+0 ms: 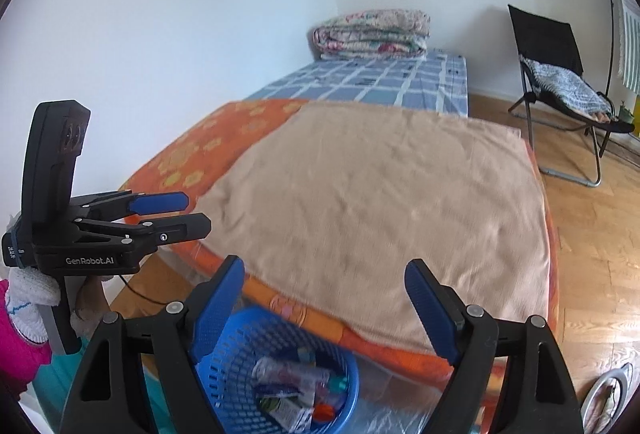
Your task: Collect trash
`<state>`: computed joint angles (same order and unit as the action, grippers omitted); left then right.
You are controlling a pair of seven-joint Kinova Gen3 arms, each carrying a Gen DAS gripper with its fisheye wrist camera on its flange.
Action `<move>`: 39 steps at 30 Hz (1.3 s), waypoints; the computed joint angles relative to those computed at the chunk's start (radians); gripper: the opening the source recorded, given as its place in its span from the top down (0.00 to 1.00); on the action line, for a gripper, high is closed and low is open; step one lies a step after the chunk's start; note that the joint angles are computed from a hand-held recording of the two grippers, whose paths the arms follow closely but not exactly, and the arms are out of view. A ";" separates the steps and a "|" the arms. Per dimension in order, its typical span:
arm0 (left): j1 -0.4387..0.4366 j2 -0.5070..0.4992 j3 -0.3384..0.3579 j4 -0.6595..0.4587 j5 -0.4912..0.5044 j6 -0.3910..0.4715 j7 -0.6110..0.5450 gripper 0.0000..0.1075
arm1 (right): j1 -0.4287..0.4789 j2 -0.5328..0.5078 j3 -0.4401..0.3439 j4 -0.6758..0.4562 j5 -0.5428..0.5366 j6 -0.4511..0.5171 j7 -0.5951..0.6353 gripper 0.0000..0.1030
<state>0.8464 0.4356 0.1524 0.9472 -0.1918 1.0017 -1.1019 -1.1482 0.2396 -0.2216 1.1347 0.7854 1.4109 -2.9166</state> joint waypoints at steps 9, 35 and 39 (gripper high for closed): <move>-0.021 0.029 -0.011 -0.068 0.021 -0.032 -0.016 0.37 | 0.034 0.000 0.021 -0.002 0.022 -0.038 0.023 0.17; -0.017 0.047 -0.033 -0.015 0.010 -0.101 0.031 0.20 | 0.064 0.002 0.028 0.055 0.072 -0.065 -0.040 0.06; -0.024 0.043 -0.030 -0.007 0.011 -0.103 0.039 0.20 | 0.068 0.000 0.026 0.059 0.073 -0.066 -0.042 0.06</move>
